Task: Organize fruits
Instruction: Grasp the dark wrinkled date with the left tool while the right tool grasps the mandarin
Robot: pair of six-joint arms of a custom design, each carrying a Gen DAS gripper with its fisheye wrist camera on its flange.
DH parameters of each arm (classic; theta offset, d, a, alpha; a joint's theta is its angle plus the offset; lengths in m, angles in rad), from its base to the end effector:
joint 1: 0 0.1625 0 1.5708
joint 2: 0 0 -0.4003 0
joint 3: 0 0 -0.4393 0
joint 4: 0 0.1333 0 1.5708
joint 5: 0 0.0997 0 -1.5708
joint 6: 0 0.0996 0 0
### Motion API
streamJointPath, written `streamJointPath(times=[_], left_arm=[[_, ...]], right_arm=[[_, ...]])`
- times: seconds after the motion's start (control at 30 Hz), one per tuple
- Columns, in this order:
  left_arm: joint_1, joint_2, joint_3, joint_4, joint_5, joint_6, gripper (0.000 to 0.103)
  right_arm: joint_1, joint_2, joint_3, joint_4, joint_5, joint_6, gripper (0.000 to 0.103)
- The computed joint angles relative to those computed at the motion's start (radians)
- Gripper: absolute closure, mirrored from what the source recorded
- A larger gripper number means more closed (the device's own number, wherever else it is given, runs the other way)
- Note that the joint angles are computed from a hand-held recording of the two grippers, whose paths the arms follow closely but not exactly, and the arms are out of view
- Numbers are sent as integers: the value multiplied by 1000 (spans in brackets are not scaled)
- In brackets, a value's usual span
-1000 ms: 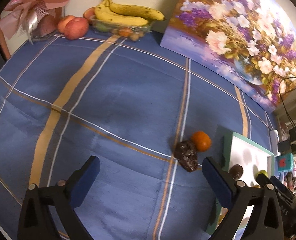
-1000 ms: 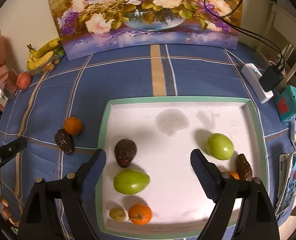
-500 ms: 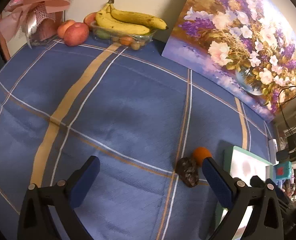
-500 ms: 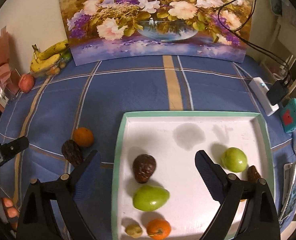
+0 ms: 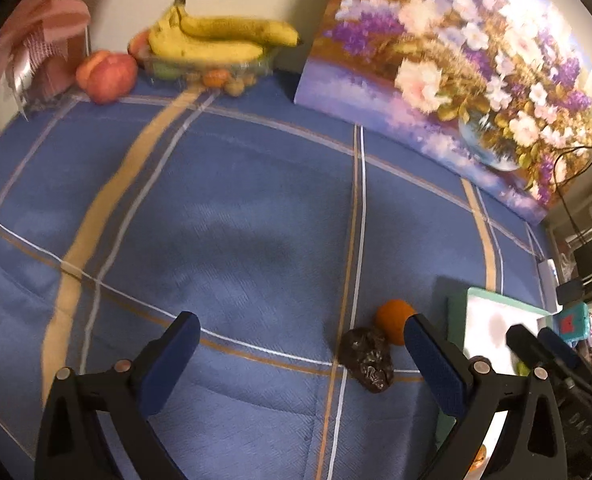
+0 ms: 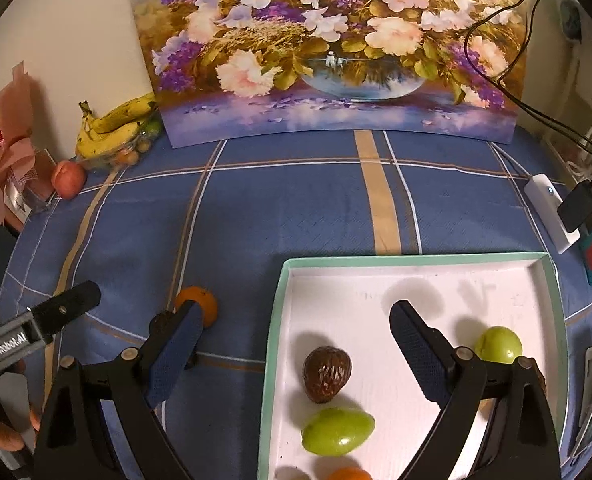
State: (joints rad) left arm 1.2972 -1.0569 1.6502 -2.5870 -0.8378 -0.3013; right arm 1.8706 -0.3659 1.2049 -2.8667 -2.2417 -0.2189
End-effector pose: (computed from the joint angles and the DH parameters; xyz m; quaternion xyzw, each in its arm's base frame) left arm 0.0082 -0.7109 0.2389 -0.0878 0.9117 -0.2872 0.2804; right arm 0.3019 -0.7349 -0.0471 0.1638 -0.9081 0.2266 0.3117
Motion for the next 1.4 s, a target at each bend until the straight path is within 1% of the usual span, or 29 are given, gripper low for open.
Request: streamJointPath(times=[0.1,0.13,0.17,0.23,0.27,0.3,0.37,0.47,0.53,0.6,0.63,0.67,0.77,0.83,0.93,1.0,1.1,1.17,1.2,1.27,1.37,1.4], left_arm=[[19,17,-19,45,-48,-26,2],[24,21,-24,55,-65,-32,4],[28,24,-28,63,-84,-39,9],[36,31,-36,74,-121,-54,16],[37,35,-40,79,-133,-57,17],[38,39,-43,86,-141,-56,17],[36,46,-50,94,-157,-49,31],[36,51,-53,100,-177,-49,38],[40,55,-57,97,-204,-52,40],[46,58,-60,94,-235,-53,49],[48,58,-61,95,-245,-54,56],[49,60,-62,96,-250,-56,60],[56,60,-62,90,-276,-59,66],[55,58,-62,94,-282,-57,67],[54,57,-70,121,-271,-67,67],[54,48,-69,134,-254,-94,67],[56,20,-51,119,-216,-119,67],[63,2,-39,99,-201,-141,67],[67,-9,-33,90,-190,-152,67],[70,-26,-23,77,-161,-163,67],[77,-46,-11,57,-145,-159,67],[80,-52,-7,47,-144,-158,67]], right_arm=[[-5,6,-13,9,9,11,9],[-7,6,-16,16,13,13,10],[-8,7,-18,21,16,15,11],[-9,10,-24,31,18,19,25],[-10,13,-28,35,17,22,27],[-12,14,-30,40,18,26,27],[-16,15,-31,49,23,33,27],[-20,16,-33,54,26,39,28],[-23,15,-31,55,30,42,28],[-25,15,-31,56,33,44,28],[-24,16,-32,58,32,45,28],[-24,16,-32,58,32,45,28],[-24,15,-33,60,30,48,28],[-24,18,-37,60,29,49,28],[-23,18,-38,62,36,52,28],[-23,22,-42,65,42,49,28],[-19,36,-58,79,56,38,29],[-16,49,-72,90,74,30,36],[-15,56,-78,92,79,27,46],[-10,76,-100,108,80,17,47],[-4,98,-124,123,93,2,50],[-2,106,-135,132,100,1,54]])
